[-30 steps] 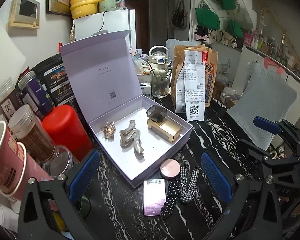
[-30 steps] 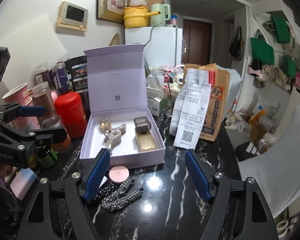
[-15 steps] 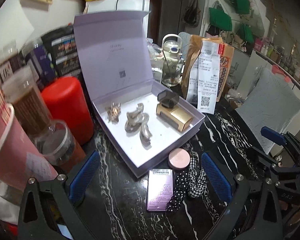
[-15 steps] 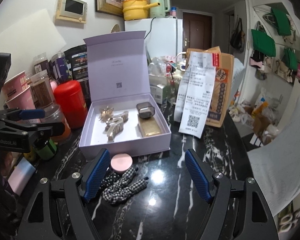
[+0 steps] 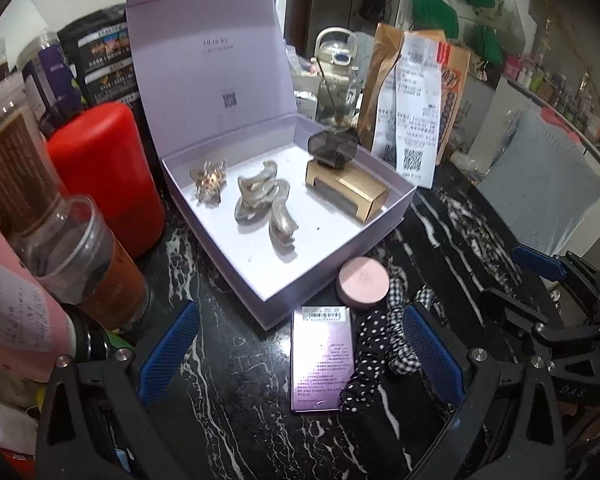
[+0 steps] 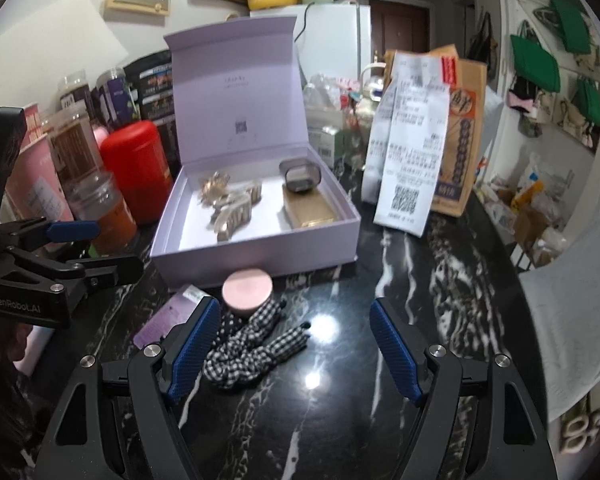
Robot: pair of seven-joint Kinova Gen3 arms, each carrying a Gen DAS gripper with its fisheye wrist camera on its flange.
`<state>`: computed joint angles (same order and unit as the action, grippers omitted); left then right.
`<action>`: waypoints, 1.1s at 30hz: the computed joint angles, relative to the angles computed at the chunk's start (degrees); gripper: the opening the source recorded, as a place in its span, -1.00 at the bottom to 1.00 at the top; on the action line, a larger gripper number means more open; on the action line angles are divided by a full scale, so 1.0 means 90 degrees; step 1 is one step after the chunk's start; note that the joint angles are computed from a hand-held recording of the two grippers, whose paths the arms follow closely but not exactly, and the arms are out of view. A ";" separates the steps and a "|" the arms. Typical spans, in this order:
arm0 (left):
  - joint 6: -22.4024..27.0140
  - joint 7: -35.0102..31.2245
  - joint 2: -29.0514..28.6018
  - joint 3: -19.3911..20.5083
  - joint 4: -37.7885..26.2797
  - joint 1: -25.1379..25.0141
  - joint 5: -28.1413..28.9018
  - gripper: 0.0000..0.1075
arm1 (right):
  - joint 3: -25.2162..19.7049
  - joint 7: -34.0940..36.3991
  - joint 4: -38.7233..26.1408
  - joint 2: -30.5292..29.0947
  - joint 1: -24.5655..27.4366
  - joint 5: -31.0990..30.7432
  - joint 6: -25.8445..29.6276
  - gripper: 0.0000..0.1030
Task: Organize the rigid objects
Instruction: 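Withdraw both tools from the box toward the eyelash box and scrunchies, then grasp the purple eyelash box with the left tool while the right tool grasps the gingham scrunchie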
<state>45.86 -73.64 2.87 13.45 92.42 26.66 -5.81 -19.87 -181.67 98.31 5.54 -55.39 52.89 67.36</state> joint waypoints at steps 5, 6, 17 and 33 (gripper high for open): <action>-0.0037 0.0052 0.0090 -0.0014 0.0123 0.0033 -0.0115 0.92 | 0.0071 0.0034 0.0026 0.0117 0.0074 -0.0182 -0.0255 0.51; -0.0052 0.0039 0.0098 -0.0019 0.0152 0.0033 -0.0111 0.92 | 0.0088 0.0052 0.0022 0.0138 0.0075 -0.0211 -0.0277 0.51; -0.0110 -0.0122 0.0350 -0.0084 0.0270 0.0044 -0.0091 0.92 | 0.0285 0.0506 -0.0058 0.0420 0.0112 -0.0630 -0.0699 0.51; 0.0154 -0.0304 0.0604 -0.0175 0.0122 0.0085 0.0014 0.92 | 0.0626 0.0672 0.0056 0.0604 0.0252 -0.1302 -0.1453 0.58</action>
